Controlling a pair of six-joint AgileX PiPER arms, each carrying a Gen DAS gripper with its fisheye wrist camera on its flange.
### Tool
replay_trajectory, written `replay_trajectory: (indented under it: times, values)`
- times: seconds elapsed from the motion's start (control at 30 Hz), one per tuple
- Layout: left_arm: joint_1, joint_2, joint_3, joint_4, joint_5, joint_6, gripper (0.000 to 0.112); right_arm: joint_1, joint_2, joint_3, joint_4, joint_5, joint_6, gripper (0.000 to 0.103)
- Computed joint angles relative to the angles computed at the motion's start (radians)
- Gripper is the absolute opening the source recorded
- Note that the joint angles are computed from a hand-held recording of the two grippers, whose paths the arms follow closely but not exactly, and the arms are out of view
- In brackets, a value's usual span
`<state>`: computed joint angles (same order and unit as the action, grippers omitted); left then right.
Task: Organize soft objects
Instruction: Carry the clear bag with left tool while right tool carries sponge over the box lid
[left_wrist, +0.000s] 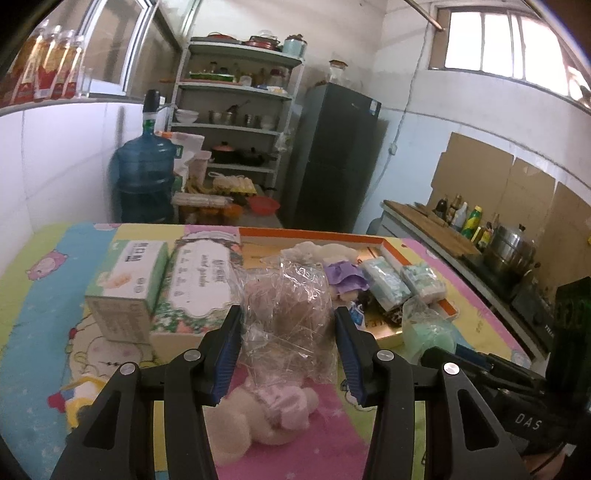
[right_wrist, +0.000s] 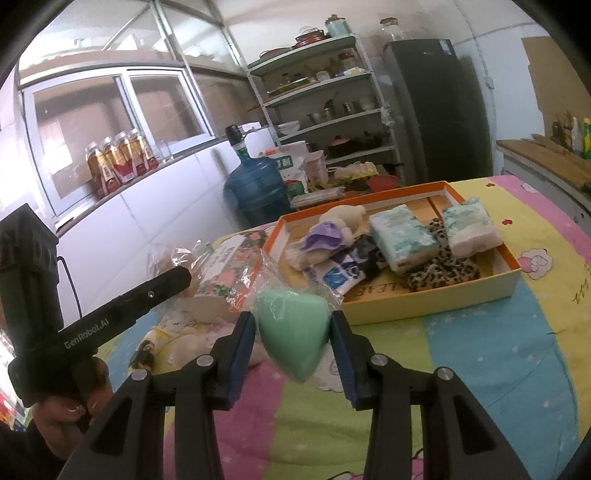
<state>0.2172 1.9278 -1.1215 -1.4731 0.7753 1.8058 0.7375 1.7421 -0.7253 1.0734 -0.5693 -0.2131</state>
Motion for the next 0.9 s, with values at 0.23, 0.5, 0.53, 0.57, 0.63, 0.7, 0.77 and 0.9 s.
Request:
replay_trajectory:
  times: [0.23,0.5,0.53,0.57,0.63,0.7,0.77,0.9]
  values:
    - [-0.08,0.021,-0.022,-0.017,-0.071,-0.018,0.051,-0.079,-0.015,0.045,-0.139,0.018,0.114,0.042]
    - [-0.147,0.054,-0.061,-0.024,-0.142,-0.048,0.051,-0.175,-0.007,0.067,-0.319,0.036,0.253,0.042]
    - [-0.153,0.058,-0.068,-0.022,-0.147,-0.055,0.051,-0.185,-0.005,0.067,-0.341,0.038,0.268,0.042]
    - [-0.161,0.066,-0.08,-0.017,-0.156,-0.067,0.051,-0.194,-0.004,0.066,-0.356,0.041,0.277,0.042]
    - [-0.172,0.076,-0.095,-0.012,-0.167,-0.082,0.051,-0.207,-0.001,0.064,-0.377,0.043,0.289,0.042]
    - [-0.183,0.087,-0.113,-0.002,-0.178,-0.103,0.051,-0.231,0.004,0.057,-0.418,0.049,0.308,0.042]
    - [-0.194,0.096,-0.126,0.004,-0.189,-0.118,0.051,-0.25,0.012,0.045,-0.447,0.058,0.319,0.042]
    - [-0.214,0.12,-0.156,0.024,-0.213,-0.155,0.051,-0.289,0.037,0.013,-0.53,0.076,0.367,0.042]
